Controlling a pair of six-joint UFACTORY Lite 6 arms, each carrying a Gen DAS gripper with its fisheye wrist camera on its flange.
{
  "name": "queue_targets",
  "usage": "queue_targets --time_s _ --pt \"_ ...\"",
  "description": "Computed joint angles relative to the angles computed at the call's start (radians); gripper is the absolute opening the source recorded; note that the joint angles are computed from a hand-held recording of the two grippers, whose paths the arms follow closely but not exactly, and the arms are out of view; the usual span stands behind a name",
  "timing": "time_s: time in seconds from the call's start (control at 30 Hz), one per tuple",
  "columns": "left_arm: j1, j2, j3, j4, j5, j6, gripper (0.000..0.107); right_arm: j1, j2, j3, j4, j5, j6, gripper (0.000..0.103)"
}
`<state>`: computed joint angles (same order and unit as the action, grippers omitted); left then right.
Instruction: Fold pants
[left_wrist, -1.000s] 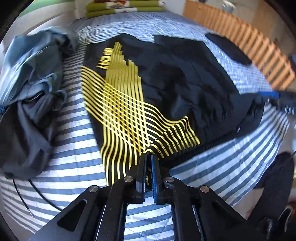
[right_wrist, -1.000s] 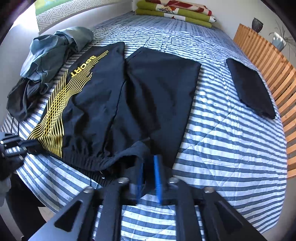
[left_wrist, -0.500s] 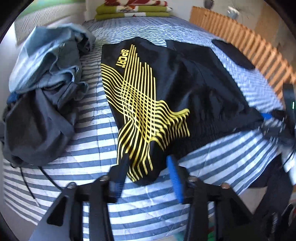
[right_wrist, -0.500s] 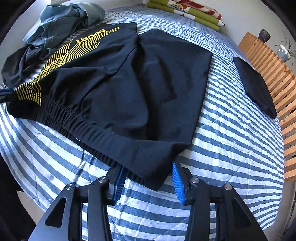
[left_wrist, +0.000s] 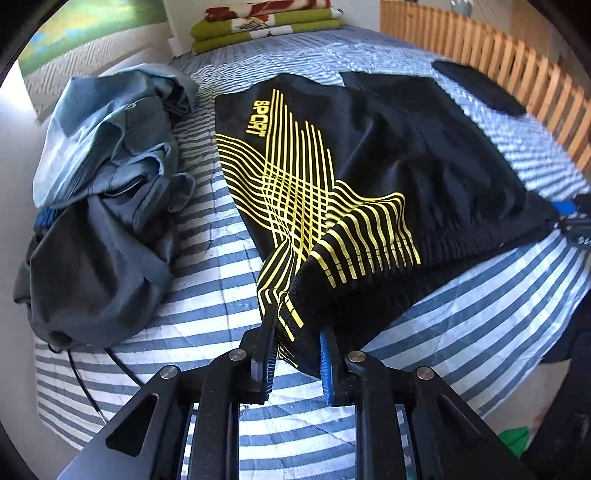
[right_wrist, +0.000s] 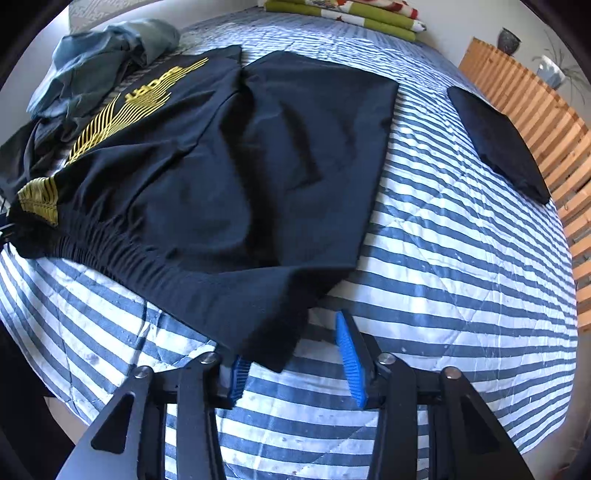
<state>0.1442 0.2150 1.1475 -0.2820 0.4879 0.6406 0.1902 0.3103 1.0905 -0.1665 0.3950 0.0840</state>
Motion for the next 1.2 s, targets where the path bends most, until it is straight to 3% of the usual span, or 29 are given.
queue_targets --time_s 0.13,0.2,0.3,0.33,0.63,0.67,0.7,0.8,0.93,1.07,1.2 --pt "0.046 -0.007 0.015 -0.08 0.037 0.076 0.018 0.002 0.033 0.045 0.034 0.014 -0.015 0.027" --pt "0.031 -0.001 0.0 -0.034 0.035 0.057 0.026 0.027 0.057 0.058 -0.023 0.019 0.043 0.027" --pt "0.001 -0.03 -0.075 0.037 -0.028 0.004 0.042 0.044 0.068 0.066 -0.047 0.047 0.081 0.01" --pt "-0.001 -0.042 -0.097 0.039 -0.046 0.002 0.043 0.037 0.059 0.063 -0.025 0.052 0.066 0.01" --pt "-0.012 -0.053 -0.157 0.003 -0.132 0.039 0.043 -0.021 -0.021 0.061 0.069 0.085 -0.027 0.007" --pt "-0.012 -0.051 -0.156 -0.017 -0.137 0.053 0.039 -0.018 -0.019 0.065 0.063 0.086 -0.025 0.007" --pt "-0.01 -0.045 -0.148 -0.039 -0.129 0.065 0.026 -0.012 -0.016 0.067 0.049 0.086 -0.01 0.007" --pt "0.001 0.006 -0.072 -0.075 -0.075 0.047 0.004 0.001 -0.001 0.09 0.003 0.1 0.034 0.007" --pt "0.052 -0.05 -0.034 -0.205 0.039 0.152 0.004 -0.002 -0.056 0.087 -0.088 0.127 0.08 0.006" --pt "0.18 -0.252 -0.071 -0.327 0.361 0.242 0.004 -0.068 -0.244 0.004 -0.029 0.209 -0.11 0.004" --pt "0.19 -0.333 -0.011 -0.332 0.51 0.215 0.004 -0.099 -0.438 -0.021 -0.019 0.271 -0.197 0.004"
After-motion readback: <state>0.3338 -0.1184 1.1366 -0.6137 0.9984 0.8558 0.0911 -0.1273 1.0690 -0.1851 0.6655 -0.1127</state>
